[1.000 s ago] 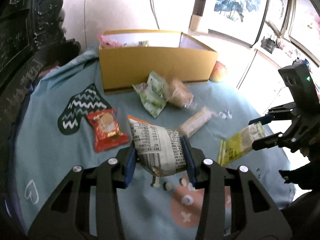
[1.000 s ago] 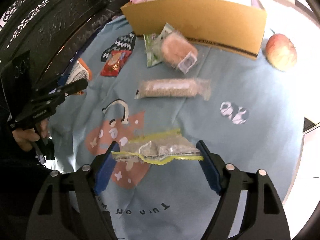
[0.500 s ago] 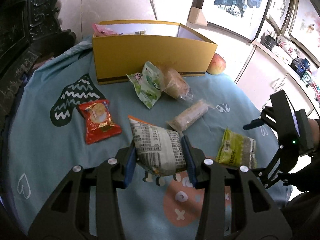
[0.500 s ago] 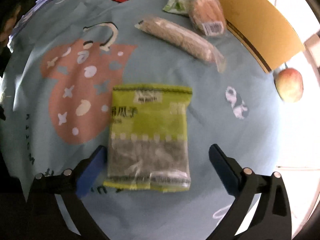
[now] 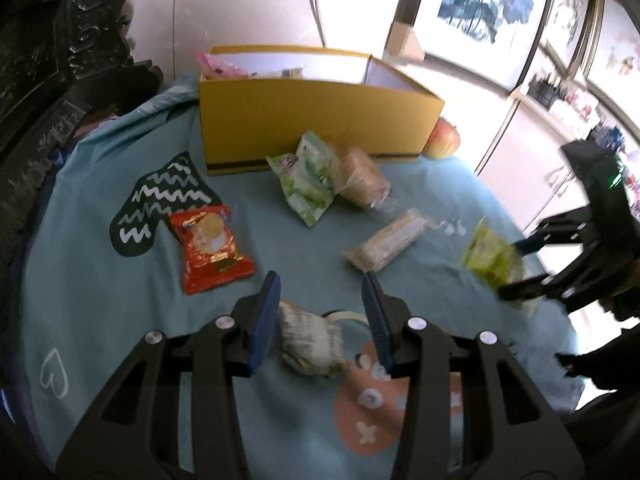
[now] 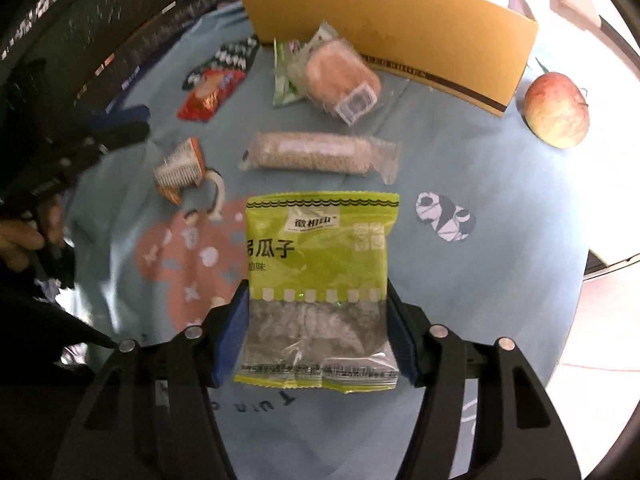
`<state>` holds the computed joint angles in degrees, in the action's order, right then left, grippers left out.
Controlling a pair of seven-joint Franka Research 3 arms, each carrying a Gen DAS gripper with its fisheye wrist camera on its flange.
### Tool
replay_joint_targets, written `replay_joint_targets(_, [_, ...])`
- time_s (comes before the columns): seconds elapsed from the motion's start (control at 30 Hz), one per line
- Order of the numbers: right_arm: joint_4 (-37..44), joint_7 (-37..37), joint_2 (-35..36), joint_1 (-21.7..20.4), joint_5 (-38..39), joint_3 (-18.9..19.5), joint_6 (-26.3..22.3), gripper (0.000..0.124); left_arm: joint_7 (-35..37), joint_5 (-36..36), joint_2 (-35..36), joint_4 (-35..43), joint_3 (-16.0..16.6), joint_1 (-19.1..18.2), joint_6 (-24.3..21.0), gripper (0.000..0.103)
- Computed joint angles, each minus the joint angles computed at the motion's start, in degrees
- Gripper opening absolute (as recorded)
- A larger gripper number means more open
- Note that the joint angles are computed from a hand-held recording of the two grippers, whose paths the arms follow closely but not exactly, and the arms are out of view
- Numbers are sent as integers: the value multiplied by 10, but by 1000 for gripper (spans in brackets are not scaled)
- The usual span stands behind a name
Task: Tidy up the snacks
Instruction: 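Carry both packets over the yellow box and open both grippers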
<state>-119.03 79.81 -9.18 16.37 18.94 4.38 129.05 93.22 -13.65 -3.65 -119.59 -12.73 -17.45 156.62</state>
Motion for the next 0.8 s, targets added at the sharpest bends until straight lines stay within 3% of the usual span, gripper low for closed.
replay_joint_targets(0.07, [-8,0,-9,-4,0,-4,0,63,-18,36,10,7,-1,6,-27,43])
replay_joint_targets(0.17, [-16,10,-16,-7,3,-5,-2,63,-24,50,16,-3,-5,8,-33,44])
replay_joint_targets(0.23, [-20,9,-18,-6,7,-5,-5,63,-17,48,19,-12,-8,7,-20,55])
replay_joint_targets(0.27, [-11,15,-4,-5,5,-1,-1,63,-22,60,22,-16,-10,6,-13,69])
replay_joint_targets(0.33, [-9,20,0,-4,1,1,-3,63,-41,94,29,-19,-13,6,-3,74])
replay_joint_targets(0.37, [-9,19,0,-3,1,0,-5,63,-47,105,36,-15,-14,6,-13,74])
replay_joint_targets(0.4, [-8,20,1,-3,-1,0,-7,63,-54,121,42,-11,-15,7,-25,60])
replay_joint_targets(0.47, [-8,23,1,-2,-6,2,-6,63,-45,100,38,-17,-15,10,-18,44])
replay_joint_targets(0.6, [-15,27,-3,-1,-4,1,0,64,21,10,13,-29,-12,5,12,40])
replay_joint_targets(0.8, [-20,24,-12,1,11,0,21,64,64,-40,-8,-29,-4,-12,31,41])
